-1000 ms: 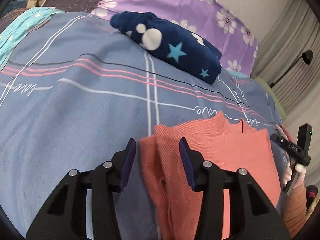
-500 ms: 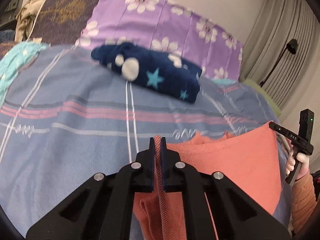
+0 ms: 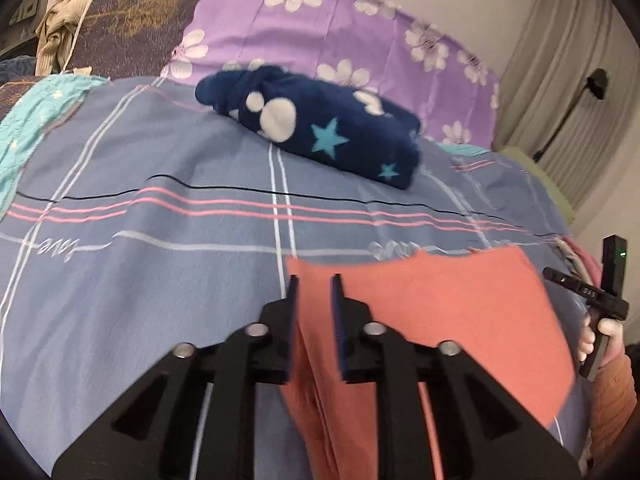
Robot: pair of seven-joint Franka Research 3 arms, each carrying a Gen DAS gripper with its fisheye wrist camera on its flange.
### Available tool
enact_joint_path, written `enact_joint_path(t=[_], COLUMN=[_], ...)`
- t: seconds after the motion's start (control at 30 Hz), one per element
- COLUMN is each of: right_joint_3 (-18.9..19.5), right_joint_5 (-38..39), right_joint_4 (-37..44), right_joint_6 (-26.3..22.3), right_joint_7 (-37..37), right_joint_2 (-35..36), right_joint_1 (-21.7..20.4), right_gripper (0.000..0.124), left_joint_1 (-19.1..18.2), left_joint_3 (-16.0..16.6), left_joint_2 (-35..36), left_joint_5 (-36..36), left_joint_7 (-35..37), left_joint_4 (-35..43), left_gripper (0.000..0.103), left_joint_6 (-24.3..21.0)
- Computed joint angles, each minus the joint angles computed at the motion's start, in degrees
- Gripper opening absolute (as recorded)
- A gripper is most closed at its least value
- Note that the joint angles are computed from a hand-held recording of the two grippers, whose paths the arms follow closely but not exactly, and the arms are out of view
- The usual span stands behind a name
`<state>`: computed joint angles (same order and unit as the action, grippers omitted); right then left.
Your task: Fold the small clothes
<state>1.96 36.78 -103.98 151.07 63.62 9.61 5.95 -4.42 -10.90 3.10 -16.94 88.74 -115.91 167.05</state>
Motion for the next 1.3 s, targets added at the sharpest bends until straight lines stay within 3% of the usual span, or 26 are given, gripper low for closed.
enact_joint_path(t=[0.1, 0.2, 0.37, 0.5, 0.53, 0.6, 0.63, 0.73, 0.83, 0.97, 1.1, 1.2, 1.3], right_joint_3=[-0.29, -1.85, -3.61, -4.34, -4.23, -4.27, -4.48, -4.73, -5.46, -6.17, -6.41, -6.86, -6.54], right_joint_5=[4.76, 7.42, 6.05, 4.66, 4.09, 3.69, 3.84, 3.45, 3.50, 3.47, 2.34, 2.74, 1.73], right_joint_4=[-9.98, -19.20, -30.06, -34.67, -35.28, -36.28, -36.76, -38.19, -39.04, -38.90, -37.65, -35.65, -32.39], right_joint_6=[-0.61, -1.56, -2.54, -2.90, -2.59, -2.02, -1.86, -0.73, -0.06, -0.38, -0.92, -1.15, -1.61], right_joint_7=[-5.14, -7.76, -6.51, -5.45, -4.72, -3.42, -3.18, -3.16, -2.82, -1.41, -1.61, -1.32, -0.32], right_joint_2=[-8.88, -17.16, -26.88, -30.92, -31.39, -32.27, -32.88, -34.74, -35.28, -34.25, -32.85, -30.87, -27.86], right_joint_1=[-0.57, 0.73, 2.83, 4.09, 4.20, 4.66, 5.04, 5.80, 6.23, 5.92, 5.31, 4.84, 3.82], right_gripper=[0.026, 0.028, 0.032, 0.036, 0.037, 0.038, 0.038, 0.041, 0.044, 0.044, 0.043, 0.038, 0.037], left_joint_1=[-2.04, -7.38, -14.27, -16.38, -18.24, -24.13, -24.30, -18.78, -12.01, -11.65, -3.92, -7.54, -12.96], left_joint_3=[0.18, 2.75, 7.00, 8.41, 10.18, 16.37, 16.81, 11.57, 5.51, 5.79, -3.38, -4.49, -4.66], left_joint_2=[-8.44, -18.74, -27.45, -26.36, -25.53, -24.25, -24.54, -26.10, -25.70, -26.91, -27.60, -22.39, -14.23], left_joint_5=[-9.87, -15.70, -17.84, -13.99, -14.46, -22.71, -23.37, -15.19, -3.14, 0.54, 16.53, 21.32, 23.58], left_joint_7=[8.48, 12.06, 9.27, 6.90, 7.20, 11.95, 10.39, 5.64, -3.09, -8.71, -20.31, -19.06, -15.52], left_joint_4=[-9.01, -20.04, -30.53, -32.22, -32.04, -29.81, -29.75, -30.29, -30.28, -32.41, -28.91, -22.03, -13.91], left_gripper=[0.040, 0.043, 0.049, 0.051, 0.042, 0.000, 0.001, 0.001, 0.000, 0.000, 0.000, 0.010, 0.038], left_joint_6=[2.26, 2.82, 0.19, -0.35, 0.77, -0.64, 0.18, -0.29, -5.46, -4.46, -5.40, -4.27, -4.27])
